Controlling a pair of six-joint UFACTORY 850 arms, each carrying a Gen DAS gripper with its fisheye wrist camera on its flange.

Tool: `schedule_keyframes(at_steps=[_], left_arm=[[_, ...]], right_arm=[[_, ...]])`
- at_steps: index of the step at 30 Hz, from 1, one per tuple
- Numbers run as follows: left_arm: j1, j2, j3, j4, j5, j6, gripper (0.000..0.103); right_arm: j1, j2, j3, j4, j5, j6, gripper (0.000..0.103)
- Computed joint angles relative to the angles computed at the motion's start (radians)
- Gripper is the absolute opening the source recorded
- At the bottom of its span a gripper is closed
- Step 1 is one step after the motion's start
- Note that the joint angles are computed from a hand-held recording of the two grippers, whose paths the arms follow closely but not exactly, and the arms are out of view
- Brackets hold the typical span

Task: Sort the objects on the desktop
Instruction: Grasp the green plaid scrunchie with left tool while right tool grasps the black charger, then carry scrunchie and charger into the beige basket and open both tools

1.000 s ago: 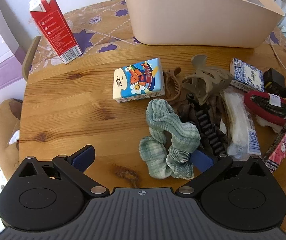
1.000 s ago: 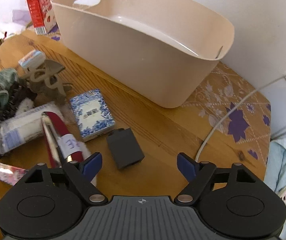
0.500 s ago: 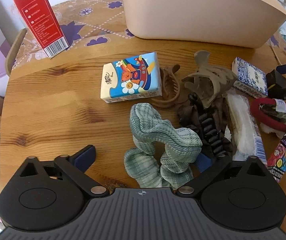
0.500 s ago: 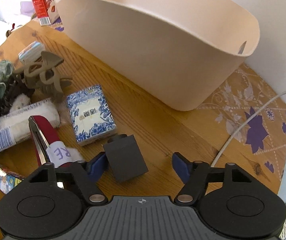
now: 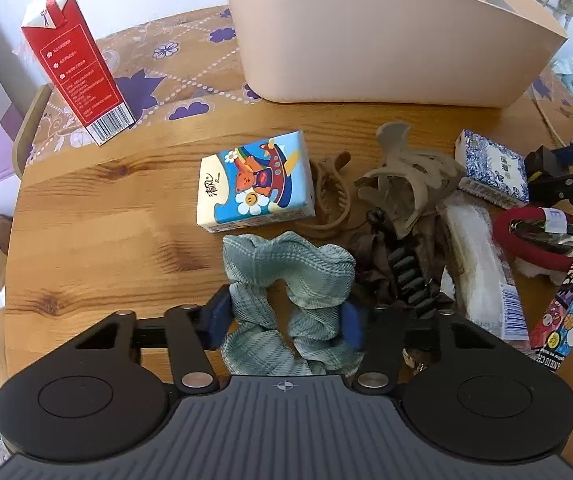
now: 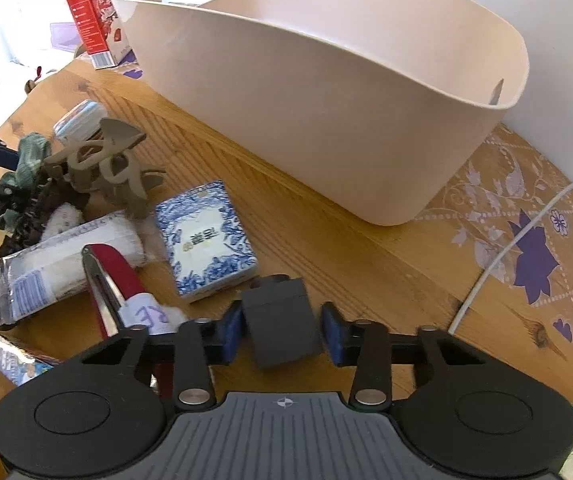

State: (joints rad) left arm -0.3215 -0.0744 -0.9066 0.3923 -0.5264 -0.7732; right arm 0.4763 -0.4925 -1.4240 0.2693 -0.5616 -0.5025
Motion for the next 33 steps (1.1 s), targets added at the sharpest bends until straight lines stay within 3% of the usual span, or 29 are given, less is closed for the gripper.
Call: schedule_keyframes(at_steps=[4, 7, 11, 23, 33], left_arm=[[-0.013, 0.006, -0.003, 0.012, -0.013, -0.022, 0.029], [-0.013, 0.006, -0.007, 0.005, -0.026, -0.031, 0.022], [-0.001, 0.022, 0.001, -0.022, -0.035, -0.065, 0.019], [-0.01, 0.147, 0.026, 0.023, -0.05, -0.112, 0.018], [0.016, 0.174, -0.074, 0.092, -0.051, -0.103, 0.018]], right_arm=[[0.01, 0.002, 0.002, -0.041, 0.008, 0.052, 0.029], [0.017, 0.012, 0.015, -0.077, 0.02, 0.117, 0.029], [0.025, 0.038, 0.04, -0.16, 0.053, 0.23, 0.029], [0.023, 0.135, 0.058, -0.127, 0.074, 0.217, 0.029], [0.004, 0.177, -0.005, -0.132, 0.102, 0.224, 0.029]])
